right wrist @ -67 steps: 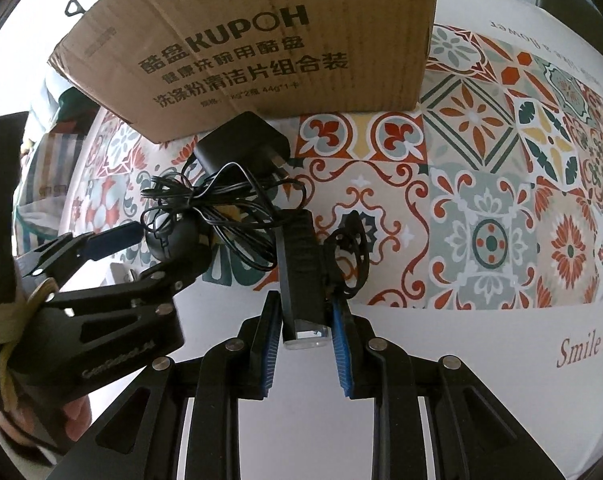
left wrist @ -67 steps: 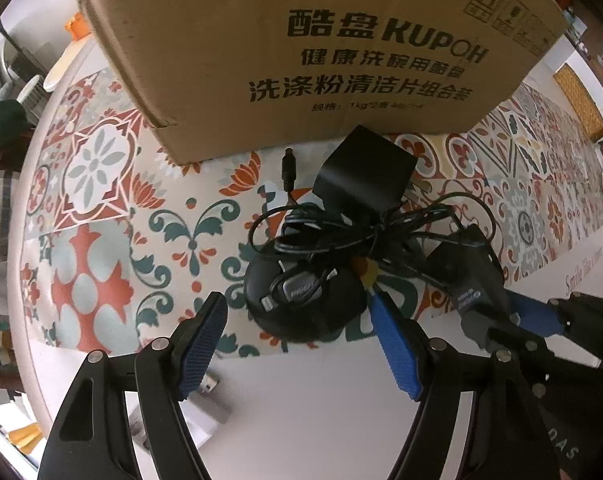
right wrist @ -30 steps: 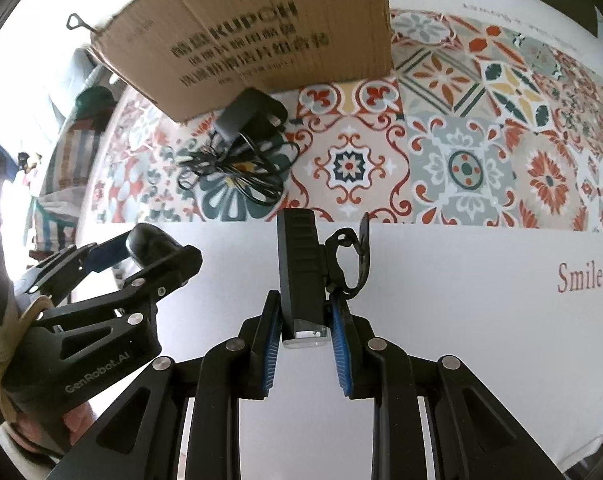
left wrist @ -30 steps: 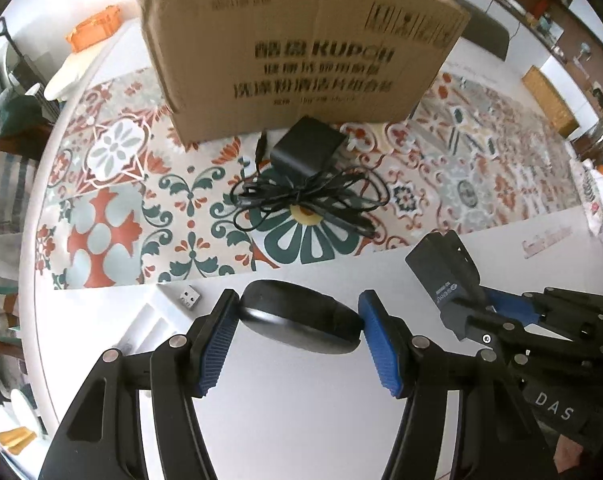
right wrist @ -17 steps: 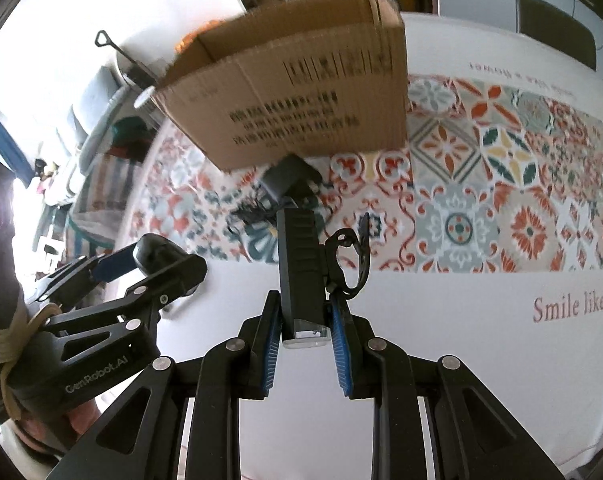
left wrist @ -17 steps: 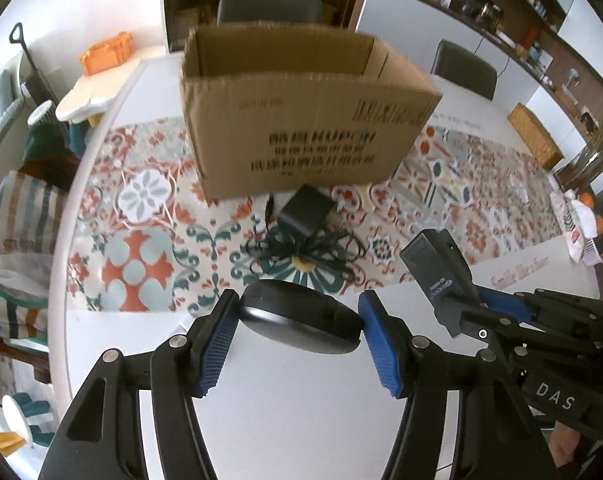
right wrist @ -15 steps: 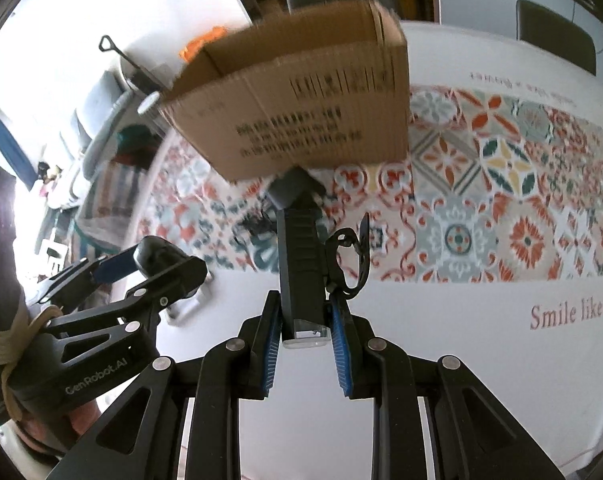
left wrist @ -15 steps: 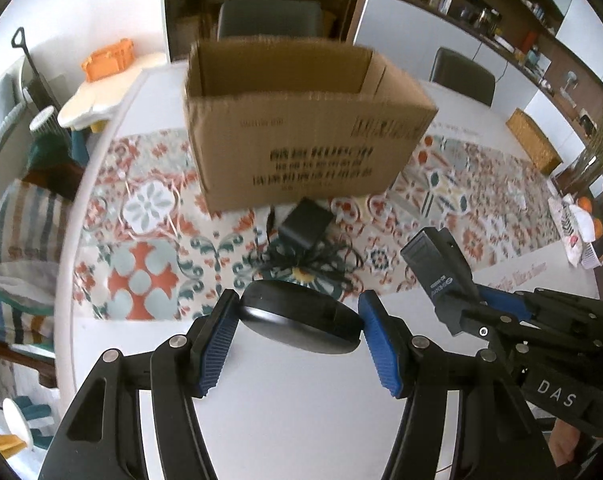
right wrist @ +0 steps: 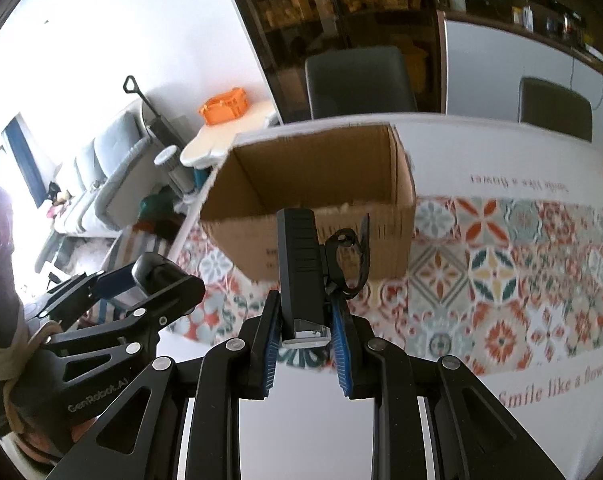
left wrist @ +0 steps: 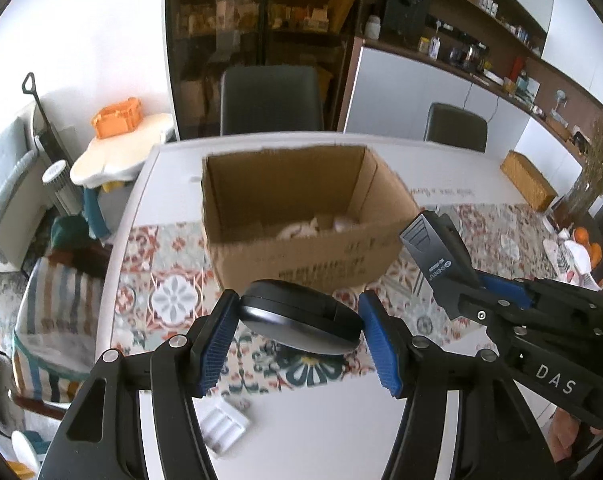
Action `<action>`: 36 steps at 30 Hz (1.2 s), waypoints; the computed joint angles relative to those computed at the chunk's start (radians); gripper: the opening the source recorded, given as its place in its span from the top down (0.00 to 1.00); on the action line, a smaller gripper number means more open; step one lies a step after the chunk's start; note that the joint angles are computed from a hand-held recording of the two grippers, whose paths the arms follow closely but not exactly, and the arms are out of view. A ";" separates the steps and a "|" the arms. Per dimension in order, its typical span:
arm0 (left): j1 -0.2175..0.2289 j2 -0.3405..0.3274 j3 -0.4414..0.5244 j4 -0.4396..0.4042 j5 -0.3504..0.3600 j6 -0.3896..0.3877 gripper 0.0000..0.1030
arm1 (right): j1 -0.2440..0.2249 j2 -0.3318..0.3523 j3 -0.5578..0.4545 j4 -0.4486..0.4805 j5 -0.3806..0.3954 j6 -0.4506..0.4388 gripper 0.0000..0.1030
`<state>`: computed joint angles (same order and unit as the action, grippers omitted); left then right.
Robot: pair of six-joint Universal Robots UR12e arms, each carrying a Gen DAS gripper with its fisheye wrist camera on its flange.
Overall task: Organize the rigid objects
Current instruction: 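Lift the black puck and plug and carry them over the box, then open both tools to drop the puck and plug into the box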
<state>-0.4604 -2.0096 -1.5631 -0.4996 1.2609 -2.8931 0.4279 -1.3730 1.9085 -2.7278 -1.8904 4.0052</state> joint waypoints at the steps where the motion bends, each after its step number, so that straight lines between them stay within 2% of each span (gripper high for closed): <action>1: 0.000 -0.004 0.009 0.003 -0.001 -0.008 0.41 | -0.002 0.001 -0.004 -0.005 -0.005 -0.010 0.77; 11: -0.013 -0.053 0.103 0.018 0.029 -0.013 0.41 | -0.040 0.018 -0.044 -0.022 -0.006 -0.073 0.77; 18: -0.024 -0.098 0.178 0.006 0.053 -0.009 0.41 | -0.071 0.034 -0.076 -0.002 0.009 -0.111 0.77; 26: -0.040 -0.168 0.283 -0.071 0.118 -0.018 0.41 | -0.104 0.062 -0.121 0.059 0.036 -0.147 0.77; 36: -0.057 -0.228 0.376 -0.191 0.193 0.023 0.40 | -0.145 0.096 -0.161 0.140 0.098 -0.150 0.76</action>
